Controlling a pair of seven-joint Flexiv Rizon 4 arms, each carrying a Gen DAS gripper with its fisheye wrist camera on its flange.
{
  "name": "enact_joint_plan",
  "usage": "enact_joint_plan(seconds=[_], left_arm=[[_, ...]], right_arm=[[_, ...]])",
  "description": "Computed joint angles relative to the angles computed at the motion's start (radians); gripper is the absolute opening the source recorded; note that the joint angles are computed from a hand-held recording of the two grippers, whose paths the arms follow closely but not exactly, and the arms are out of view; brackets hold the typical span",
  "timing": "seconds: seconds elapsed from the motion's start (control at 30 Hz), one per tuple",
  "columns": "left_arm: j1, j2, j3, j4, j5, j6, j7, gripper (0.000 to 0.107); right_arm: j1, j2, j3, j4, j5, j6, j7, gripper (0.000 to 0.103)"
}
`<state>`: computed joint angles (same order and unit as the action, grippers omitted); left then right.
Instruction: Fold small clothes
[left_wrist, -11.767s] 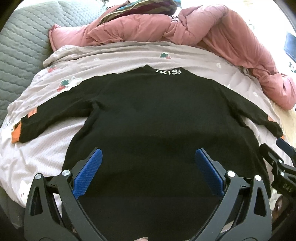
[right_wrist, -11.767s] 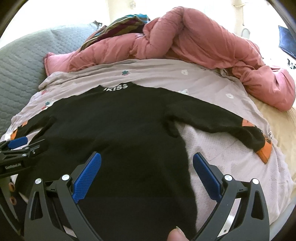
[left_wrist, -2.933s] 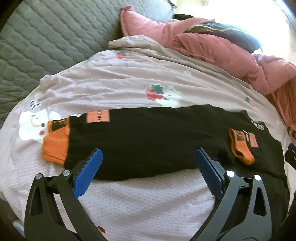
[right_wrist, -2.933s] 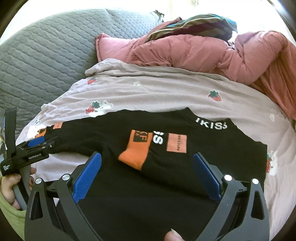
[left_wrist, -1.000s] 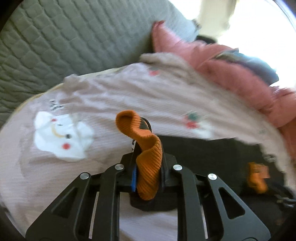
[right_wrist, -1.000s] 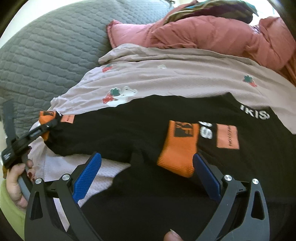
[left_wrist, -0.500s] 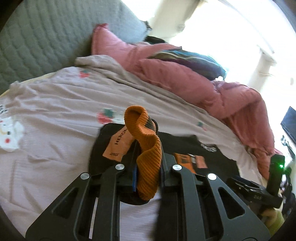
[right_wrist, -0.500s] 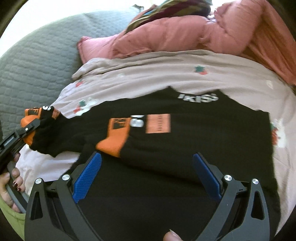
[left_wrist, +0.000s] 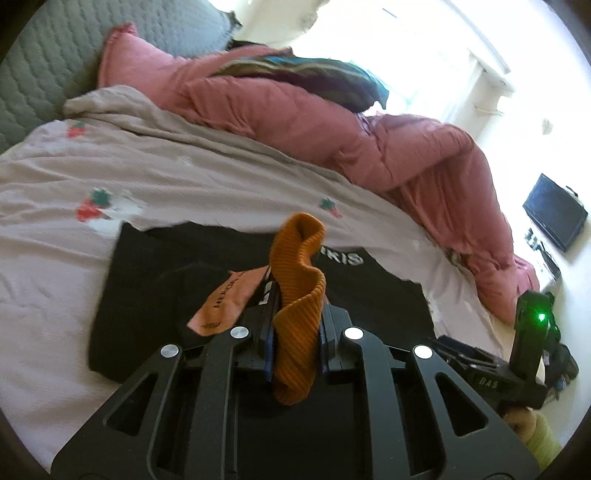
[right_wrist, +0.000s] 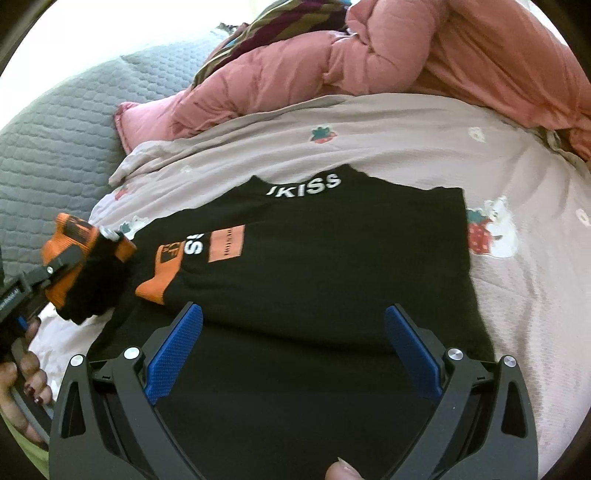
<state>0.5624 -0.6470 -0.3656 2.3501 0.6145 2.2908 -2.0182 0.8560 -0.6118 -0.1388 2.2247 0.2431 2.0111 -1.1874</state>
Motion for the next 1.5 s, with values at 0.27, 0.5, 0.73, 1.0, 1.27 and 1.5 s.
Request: enact_joint_plan(seconds=[0.27,0.5,0.73,1.0,1.27,1.5], left_arm=[[0.053,-0.101,-0.117,-0.044,0.061,-0.052,0.021,0.030],[0.025,-0.049,-0.050,-0.001,0.005,0.041,0.058,0.056],[-0.190,0.027,0.234,0.060,-0.257,0.098,0.125,0.071],[-0.208,0.017,0.291,0.078,-0.304,0.155,0.133,0.078],[-0.151,0.018,0.302,0.093,-0.303,0.182,0.089,0.078],[-0.154,0.021,0.313,0.098,-0.313,0.180,0.081,0.078]], right_arm=[[-0.015,-0.001,0.004,0.022,0.011,-0.003,0.005,0.098],[-0.074,-0.010,0.097,0.002,-0.071,-0.012,0.015,0.098],[-0.268,-0.060,0.351,-0.075,-0.307,-0.065,0.084,0.098],[-0.312,-0.124,0.413,-0.162,-0.435,-0.112,0.201,0.096],[-0.256,-0.137,0.348,-0.186,-0.460,-0.097,0.196,0.020],[-0.126,-0.067,0.216,-0.159,-0.398,-0.031,0.092,0.006]])
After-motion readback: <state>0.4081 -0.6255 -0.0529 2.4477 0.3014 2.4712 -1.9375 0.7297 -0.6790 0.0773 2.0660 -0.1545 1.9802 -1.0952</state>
